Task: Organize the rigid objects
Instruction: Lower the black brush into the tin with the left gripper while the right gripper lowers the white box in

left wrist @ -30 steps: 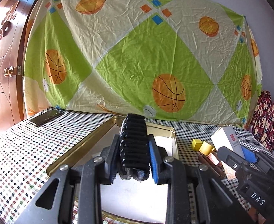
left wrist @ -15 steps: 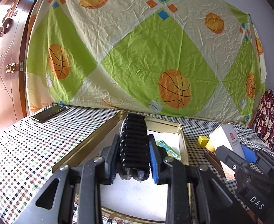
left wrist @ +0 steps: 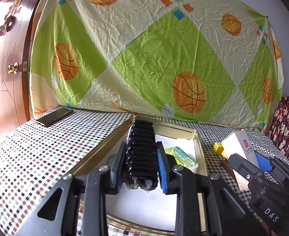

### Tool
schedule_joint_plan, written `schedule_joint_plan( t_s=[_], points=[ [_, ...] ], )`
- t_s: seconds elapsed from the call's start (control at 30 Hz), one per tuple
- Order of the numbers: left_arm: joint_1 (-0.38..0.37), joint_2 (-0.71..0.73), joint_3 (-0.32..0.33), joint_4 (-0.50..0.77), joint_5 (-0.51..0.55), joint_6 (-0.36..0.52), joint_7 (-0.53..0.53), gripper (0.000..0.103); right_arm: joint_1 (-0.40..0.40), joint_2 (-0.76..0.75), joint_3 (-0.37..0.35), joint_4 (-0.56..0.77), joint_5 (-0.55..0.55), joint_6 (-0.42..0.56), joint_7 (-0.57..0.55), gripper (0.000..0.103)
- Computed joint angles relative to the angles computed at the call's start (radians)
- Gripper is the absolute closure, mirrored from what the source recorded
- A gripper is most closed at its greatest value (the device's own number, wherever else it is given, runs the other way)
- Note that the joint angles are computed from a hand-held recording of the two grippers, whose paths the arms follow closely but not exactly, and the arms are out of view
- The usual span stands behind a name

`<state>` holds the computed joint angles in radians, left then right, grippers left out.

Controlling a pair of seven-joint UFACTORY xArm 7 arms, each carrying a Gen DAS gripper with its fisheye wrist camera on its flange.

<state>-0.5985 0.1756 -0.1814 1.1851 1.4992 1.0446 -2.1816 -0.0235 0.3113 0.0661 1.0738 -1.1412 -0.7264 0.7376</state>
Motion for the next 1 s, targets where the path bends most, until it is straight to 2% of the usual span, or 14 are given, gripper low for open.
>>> schedule_joint_plan(
  t_s=[0.33,1.0],
  points=[
    [0.023,-0.018,0.002,-0.02,-0.027,-0.024,0.023,0.076,0.014,0.008,0.013,0.013,-0.016,0.017,0.008,0.059],
    [0.084,-0.021,0.024,-0.025,-0.101,-0.174,0.125,0.076,0.068,0.077,-0.007,0.174,-0.228,0.068,0.239,0.059]
  ],
)
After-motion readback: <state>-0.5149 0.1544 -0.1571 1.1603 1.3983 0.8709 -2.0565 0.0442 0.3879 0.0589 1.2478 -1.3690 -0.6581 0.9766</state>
